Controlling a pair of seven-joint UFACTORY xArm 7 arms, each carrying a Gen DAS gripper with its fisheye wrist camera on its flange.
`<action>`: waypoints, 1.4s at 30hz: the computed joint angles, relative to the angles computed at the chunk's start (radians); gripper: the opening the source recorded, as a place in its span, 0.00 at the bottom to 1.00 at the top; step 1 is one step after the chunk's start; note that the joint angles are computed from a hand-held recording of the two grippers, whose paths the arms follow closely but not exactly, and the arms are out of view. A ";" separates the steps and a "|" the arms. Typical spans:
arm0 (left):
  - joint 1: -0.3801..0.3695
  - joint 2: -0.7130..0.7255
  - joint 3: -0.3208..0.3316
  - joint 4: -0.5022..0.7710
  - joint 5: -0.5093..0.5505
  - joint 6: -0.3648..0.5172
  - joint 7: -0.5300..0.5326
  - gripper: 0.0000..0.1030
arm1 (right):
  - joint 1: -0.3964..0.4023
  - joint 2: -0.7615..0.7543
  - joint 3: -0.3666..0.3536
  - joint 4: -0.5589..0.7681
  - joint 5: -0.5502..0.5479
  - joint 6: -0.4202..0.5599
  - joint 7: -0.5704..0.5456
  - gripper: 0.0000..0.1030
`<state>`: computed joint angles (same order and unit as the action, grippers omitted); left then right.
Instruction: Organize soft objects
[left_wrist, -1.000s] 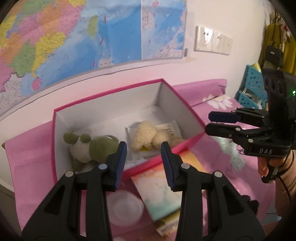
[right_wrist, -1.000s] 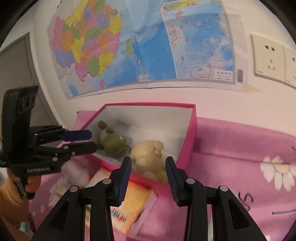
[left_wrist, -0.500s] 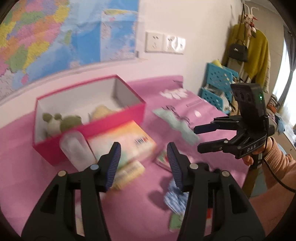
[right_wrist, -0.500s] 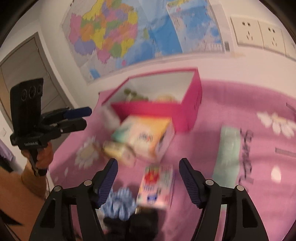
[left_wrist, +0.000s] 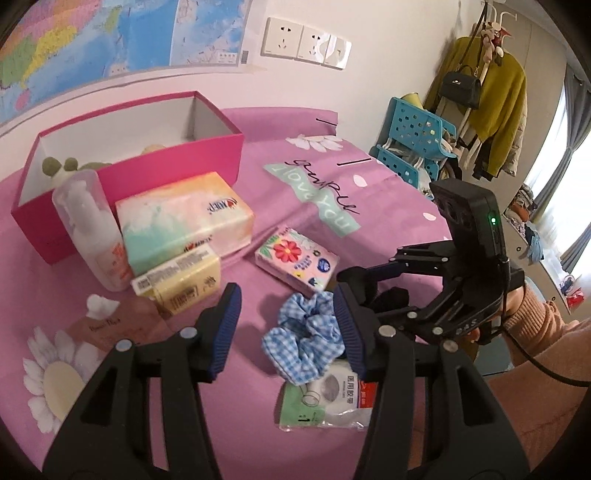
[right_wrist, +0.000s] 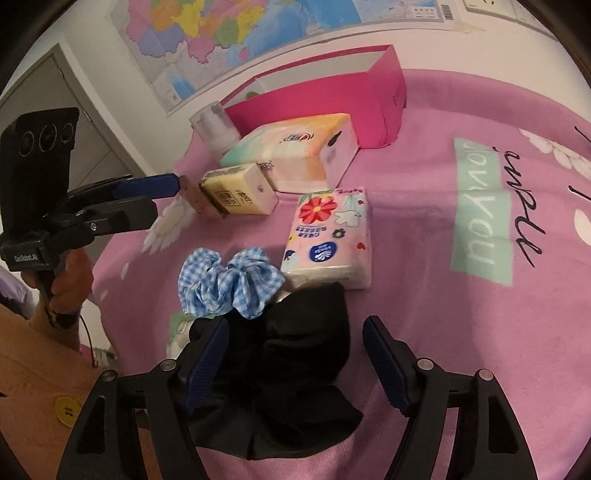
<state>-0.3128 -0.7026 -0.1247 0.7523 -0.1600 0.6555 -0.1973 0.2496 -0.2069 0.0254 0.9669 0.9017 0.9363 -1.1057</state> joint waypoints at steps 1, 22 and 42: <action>-0.004 -0.001 0.001 -0.003 -0.003 0.000 0.000 0.52 | 0.001 -0.001 -0.001 -0.002 0.007 0.000 -0.002 0.67; -0.138 0.041 0.070 -0.003 -0.174 -0.037 0.128 0.52 | -0.027 -0.087 -0.057 -0.010 0.170 0.050 -0.048 0.10; -0.083 0.152 0.094 0.149 -0.243 -0.093 0.248 0.50 | 0.035 -0.020 -0.028 0.230 0.315 0.003 -0.172 0.10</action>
